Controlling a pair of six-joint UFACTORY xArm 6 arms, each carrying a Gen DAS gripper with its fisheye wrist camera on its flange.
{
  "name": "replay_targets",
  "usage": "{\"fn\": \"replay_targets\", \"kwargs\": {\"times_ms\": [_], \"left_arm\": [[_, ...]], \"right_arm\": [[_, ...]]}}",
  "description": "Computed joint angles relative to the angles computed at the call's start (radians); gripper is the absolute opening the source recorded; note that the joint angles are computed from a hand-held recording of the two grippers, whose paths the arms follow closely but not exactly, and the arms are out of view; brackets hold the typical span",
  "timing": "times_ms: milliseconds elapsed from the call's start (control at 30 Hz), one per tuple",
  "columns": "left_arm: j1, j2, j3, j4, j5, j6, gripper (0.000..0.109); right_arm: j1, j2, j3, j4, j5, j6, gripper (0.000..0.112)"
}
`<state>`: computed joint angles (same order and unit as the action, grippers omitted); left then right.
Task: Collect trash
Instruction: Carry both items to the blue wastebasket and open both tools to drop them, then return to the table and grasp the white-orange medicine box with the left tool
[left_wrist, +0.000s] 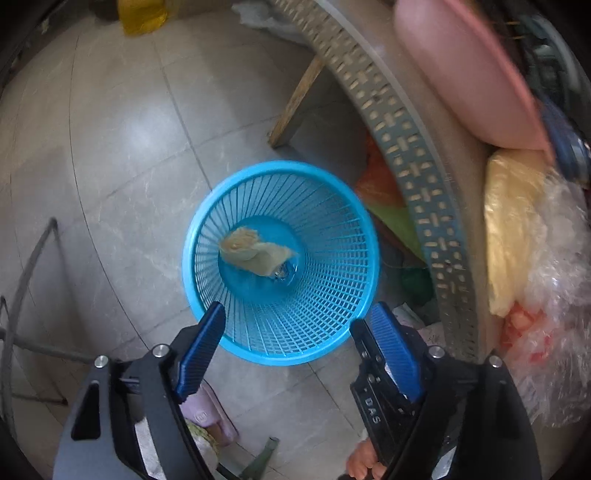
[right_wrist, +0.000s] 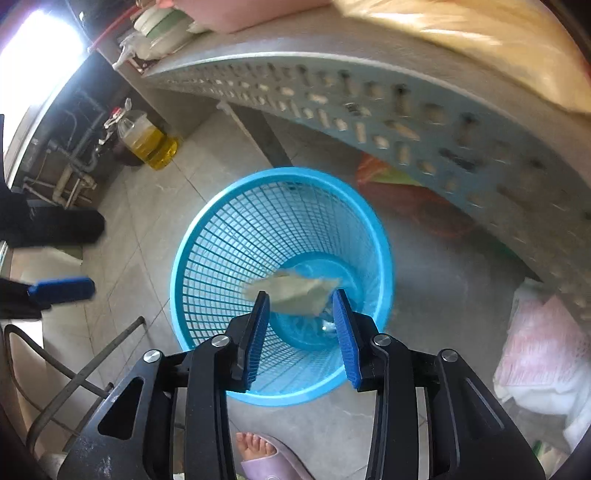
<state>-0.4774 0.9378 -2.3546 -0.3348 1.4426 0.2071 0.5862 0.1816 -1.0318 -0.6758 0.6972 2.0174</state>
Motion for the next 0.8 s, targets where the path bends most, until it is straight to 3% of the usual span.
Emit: {"fn": "replay_targets", "kwargs": {"times_ms": [233,433,533,667,800], "left_arm": [[0.025,-0.214,0.236,-0.082,-0.155,0.119,0.079],[0.103,-0.578,0.652,-0.266,-0.323,0.362,0.080],[0.174,-0.740,0.792,-0.342,-0.328,0.467,0.080],[0.309,-0.890,0.902,-0.427,-0.264,0.555,0.080],[0.437,-1.064,1.079,-0.475,-0.339,0.671,0.080]], "right_arm": [[0.073,-0.066,-0.012,-0.048,0.121,0.050,0.042],[0.162,-0.086,-0.094,-0.105,0.217,0.046,0.057],[0.193,-0.082,-0.155,-0.144,0.251,0.014,0.059],[0.214,-0.056,-0.251,-0.184,0.256,-0.063,0.061],[0.233,0.000,-0.371,-0.215,0.238,-0.175,0.066]]}}
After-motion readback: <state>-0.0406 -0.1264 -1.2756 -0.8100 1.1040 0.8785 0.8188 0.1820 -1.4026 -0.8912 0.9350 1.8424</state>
